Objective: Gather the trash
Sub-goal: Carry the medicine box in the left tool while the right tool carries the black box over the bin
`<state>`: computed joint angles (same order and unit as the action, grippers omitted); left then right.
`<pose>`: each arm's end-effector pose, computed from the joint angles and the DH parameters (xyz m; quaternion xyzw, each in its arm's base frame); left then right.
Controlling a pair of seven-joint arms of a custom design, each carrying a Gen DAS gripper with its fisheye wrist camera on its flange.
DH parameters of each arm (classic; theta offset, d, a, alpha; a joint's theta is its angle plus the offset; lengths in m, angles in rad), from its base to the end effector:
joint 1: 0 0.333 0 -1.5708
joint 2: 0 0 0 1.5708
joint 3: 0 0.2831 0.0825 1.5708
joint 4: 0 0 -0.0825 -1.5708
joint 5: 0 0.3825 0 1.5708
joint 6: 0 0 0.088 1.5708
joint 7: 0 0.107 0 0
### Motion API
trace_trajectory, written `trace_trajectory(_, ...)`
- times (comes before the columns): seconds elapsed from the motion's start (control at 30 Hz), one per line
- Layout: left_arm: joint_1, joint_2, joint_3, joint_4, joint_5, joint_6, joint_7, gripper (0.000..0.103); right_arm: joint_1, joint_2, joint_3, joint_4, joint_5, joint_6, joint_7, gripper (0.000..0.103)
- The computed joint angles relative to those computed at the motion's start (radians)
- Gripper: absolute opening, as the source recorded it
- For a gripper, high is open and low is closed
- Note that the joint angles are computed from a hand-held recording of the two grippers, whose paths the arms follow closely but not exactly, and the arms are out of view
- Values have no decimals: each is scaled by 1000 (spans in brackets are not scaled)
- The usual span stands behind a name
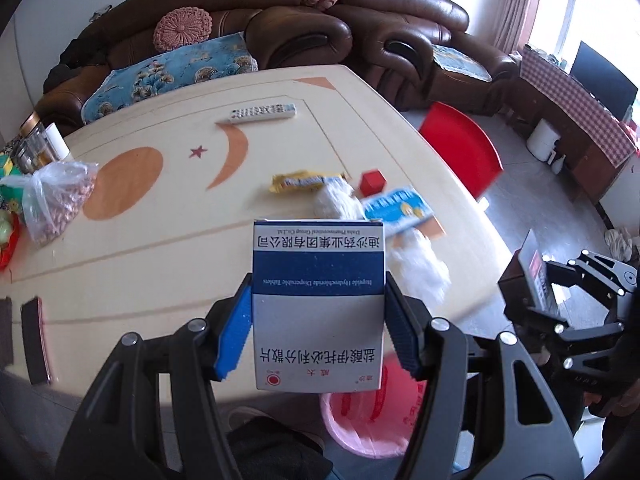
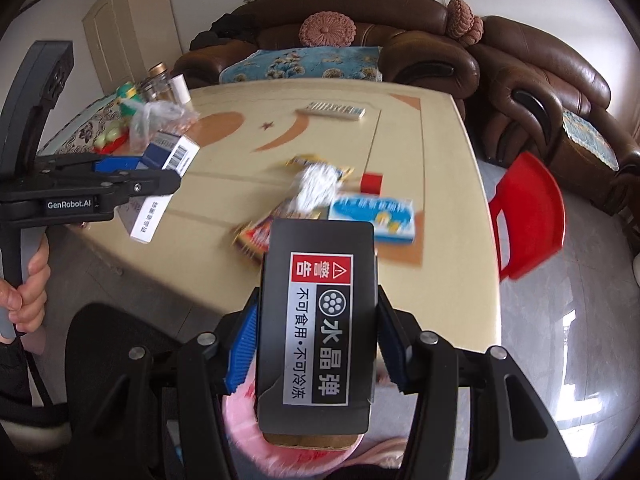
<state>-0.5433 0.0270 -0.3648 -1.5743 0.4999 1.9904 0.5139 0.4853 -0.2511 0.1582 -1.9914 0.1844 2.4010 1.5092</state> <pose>0.3928 -0.4503 0.6273 -0.6858 0.6620 -0.2311 0.1951 0.4235 0.3297 0.6123 -0.8398 0.4324 -0.0989 0.3131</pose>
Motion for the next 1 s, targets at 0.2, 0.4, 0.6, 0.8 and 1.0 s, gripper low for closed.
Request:
trace_trajectory(0.2, -34, -38, -38, -82, -10, 10, -45, 60, 18, -140, 14, -169, -6, 10, 36, 52)
trace_trajectory(0.4, -69, -33, -62, -150, -50, 42, -92, 60, 34, -210, 12, -274, 3, 10, 66, 52)
trace_trajectory(0.6, -83, -24, -61, -202, -87, 92, -120, 60, 46, -229, 1, -340, 21, 11, 81, 52)
trace_trajectory(0.8, -90, 20, -52, -213, -117, 142, -109, 60, 49, -204, -5, -366, 33, 8, 90, 52)
trace_trajectory(1.0, -100, 77, -38, -210, -152, 191, -75, 60, 51, -154, -12, -377, 54, 10, 87, 52)
